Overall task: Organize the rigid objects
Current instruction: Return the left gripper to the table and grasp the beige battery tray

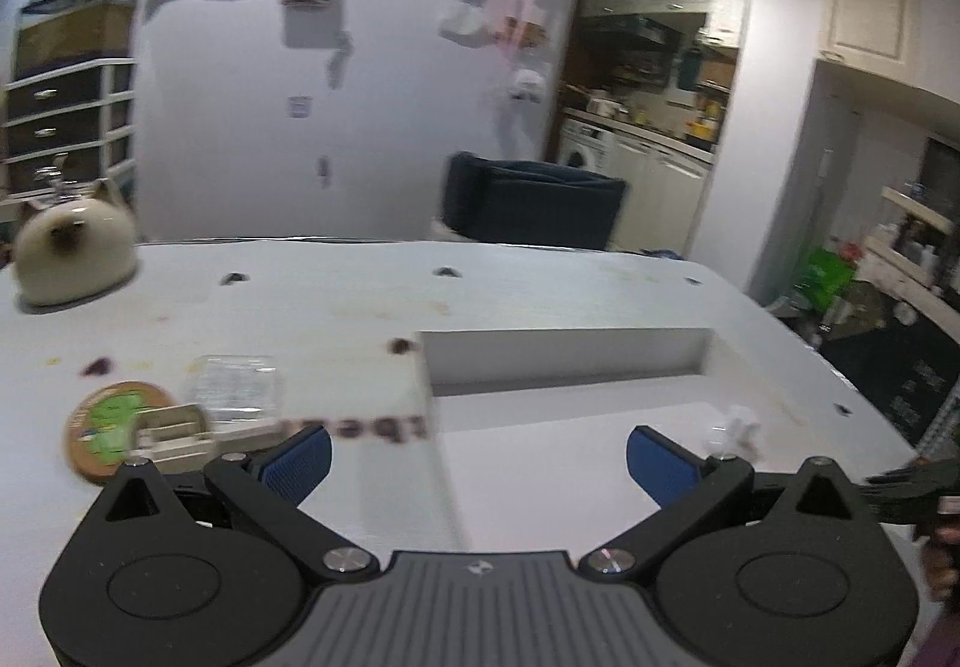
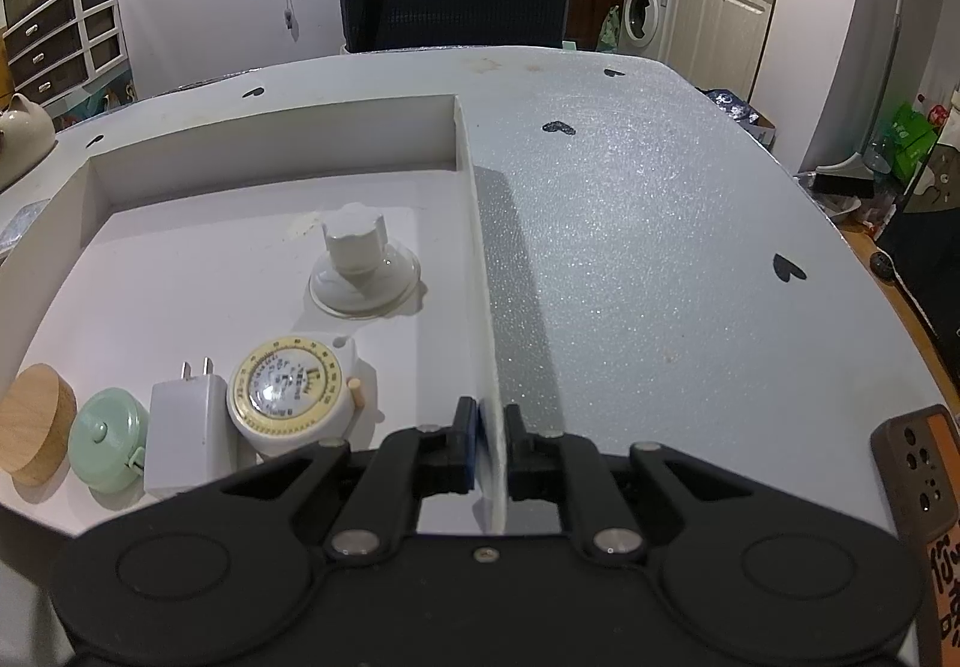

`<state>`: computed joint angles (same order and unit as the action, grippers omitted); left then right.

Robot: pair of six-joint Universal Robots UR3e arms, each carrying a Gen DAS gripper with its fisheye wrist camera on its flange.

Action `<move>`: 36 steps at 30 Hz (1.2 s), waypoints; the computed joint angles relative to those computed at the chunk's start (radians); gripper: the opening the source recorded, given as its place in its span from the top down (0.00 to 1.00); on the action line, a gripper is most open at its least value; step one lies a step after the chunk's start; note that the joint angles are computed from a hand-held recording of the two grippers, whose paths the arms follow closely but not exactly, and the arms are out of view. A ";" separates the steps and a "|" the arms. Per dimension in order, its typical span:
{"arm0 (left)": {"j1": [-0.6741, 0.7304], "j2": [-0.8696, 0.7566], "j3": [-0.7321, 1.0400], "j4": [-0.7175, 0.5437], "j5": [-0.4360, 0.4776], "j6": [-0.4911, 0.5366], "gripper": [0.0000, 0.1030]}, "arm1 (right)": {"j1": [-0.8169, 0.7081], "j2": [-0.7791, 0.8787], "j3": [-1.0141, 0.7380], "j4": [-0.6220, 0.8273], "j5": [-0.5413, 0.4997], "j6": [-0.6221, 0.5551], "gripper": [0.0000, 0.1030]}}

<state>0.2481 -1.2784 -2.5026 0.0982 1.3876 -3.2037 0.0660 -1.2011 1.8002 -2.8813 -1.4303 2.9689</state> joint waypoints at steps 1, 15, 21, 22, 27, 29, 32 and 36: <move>0.021 0.010 -0.013 0.001 -0.003 0.000 0.00 | 0.000 0.000 0.000 0.000 0.000 0.000 0.90; 0.316 -0.123 -0.105 0.186 -0.004 0.084 0.00 | 0.001 0.002 0.005 -0.012 -0.002 0.006 0.90; 0.377 -0.310 -0.103 0.384 -0.034 0.150 0.02 | 0.002 0.003 0.005 -0.012 -0.002 0.008 0.90; 0.356 -0.357 -0.088 0.424 -0.003 0.166 0.03 | 0.002 0.003 0.005 -0.012 -0.002 0.008 0.90; 0.353 -0.461 -0.051 0.485 0.013 0.189 0.20 | 0.002 0.003 0.006 -0.013 -0.002 0.010 0.90; 0.344 -0.496 -0.034 0.507 0.037 0.190 0.30 | 0.002 0.004 0.007 -0.015 -0.004 0.012 0.90; 0.362 -0.520 -0.034 0.528 0.015 0.195 0.37 | 0.002 0.005 0.005 -0.014 -0.005 0.013 0.90; 0.373 -0.535 -0.043 0.558 -0.002 0.210 0.37 | 0.002 0.006 0.006 -0.016 -0.005 0.013 0.90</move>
<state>0.6213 -1.8133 -2.5453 0.6563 1.3860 -2.9933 0.0681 -1.1956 1.8060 -2.8970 -1.4350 2.9822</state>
